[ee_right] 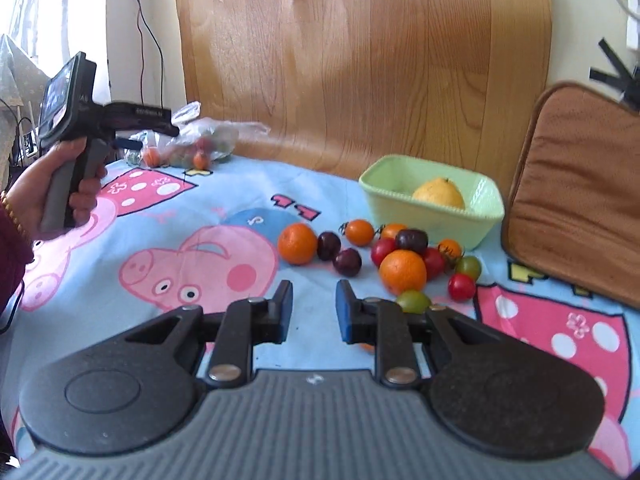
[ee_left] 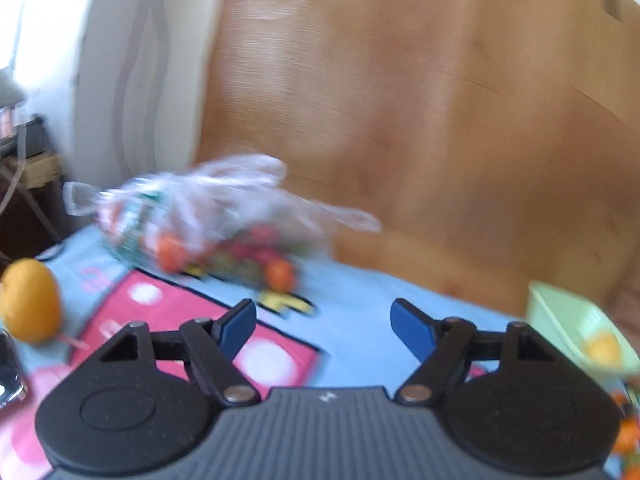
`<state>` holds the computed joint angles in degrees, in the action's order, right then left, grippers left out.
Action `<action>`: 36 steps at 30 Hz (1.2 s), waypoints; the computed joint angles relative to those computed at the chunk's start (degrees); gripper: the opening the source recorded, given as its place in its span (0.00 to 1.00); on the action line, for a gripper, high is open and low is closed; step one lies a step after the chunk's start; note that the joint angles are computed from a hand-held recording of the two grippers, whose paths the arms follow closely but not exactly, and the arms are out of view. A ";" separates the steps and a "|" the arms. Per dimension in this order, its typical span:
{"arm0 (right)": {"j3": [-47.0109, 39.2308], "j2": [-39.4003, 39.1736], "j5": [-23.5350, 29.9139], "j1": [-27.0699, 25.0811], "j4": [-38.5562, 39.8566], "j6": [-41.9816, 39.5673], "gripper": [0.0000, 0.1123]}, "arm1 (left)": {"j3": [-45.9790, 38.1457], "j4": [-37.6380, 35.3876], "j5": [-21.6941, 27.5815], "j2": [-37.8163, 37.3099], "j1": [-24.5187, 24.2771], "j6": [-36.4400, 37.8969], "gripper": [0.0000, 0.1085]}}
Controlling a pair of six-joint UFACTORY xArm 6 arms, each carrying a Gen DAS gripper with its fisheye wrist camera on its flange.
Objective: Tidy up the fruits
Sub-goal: 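Open the left tool and withdraw it from the bowl, then grasp a mandarin with the left tool while the right tool grasps a green tomato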
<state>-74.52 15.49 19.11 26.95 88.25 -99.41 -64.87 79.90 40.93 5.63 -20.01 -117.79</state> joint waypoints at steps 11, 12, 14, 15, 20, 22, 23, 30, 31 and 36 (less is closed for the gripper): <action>4.57 -2.45 4.22 -4.67 5.47 -2.79 0.23 | -8.76 -0.39 -13.06 9.50 -10.01 2.85 0.71; 4.80 -2.44 4.56 -5.41 6.02 -3.01 0.23 | -9.60 -0.57 -13.31 10.23 -10.61 3.15 0.71; 4.78 -2.08 4.99 -6.91 6.49 -2.61 0.23 | -11.53 -1.50 -12.97 11.99 -12.20 3.77 0.71; 4.48 -1.69 5.06 -7.68 6.68 -2.28 0.23 | -12.37 -1.87 -12.32 12.77 -13.12 3.82 0.71; 0.30 1.90 4.83 -11.19 4.77 2.88 0.23 | -16.25 -2.99 -9.99 16.11 -17.11 6.19 0.71; -2.52 4.01 6.01 -12.49 1.77 6.79 0.23 | -18.80 -3.27 -9.85 18.08 -17.76 8.39 0.71; -4.07 5.19 6.65 -12.94 0.40 8.27 0.23 | -20.42 -4.60 -9.85 19.27 -17.92 10.32 0.71; -18.27 15.72 12.38 -13.54 -12.54 20.26 0.24 | -33.35 -16.01 -6.27 28.55 -18.30 24.48 0.71; -19.85 16.88 12.61 -13.17 -14.09 22.22 0.25 | -34.98 -17.30 -5.40 29.74 -18.52 26.32 0.71; -21.38 17.63 18.48 -14.00 -12.69 22.63 0.25 | -37.84 -20.28 -6.01 31.96 -18.20 30.97 0.55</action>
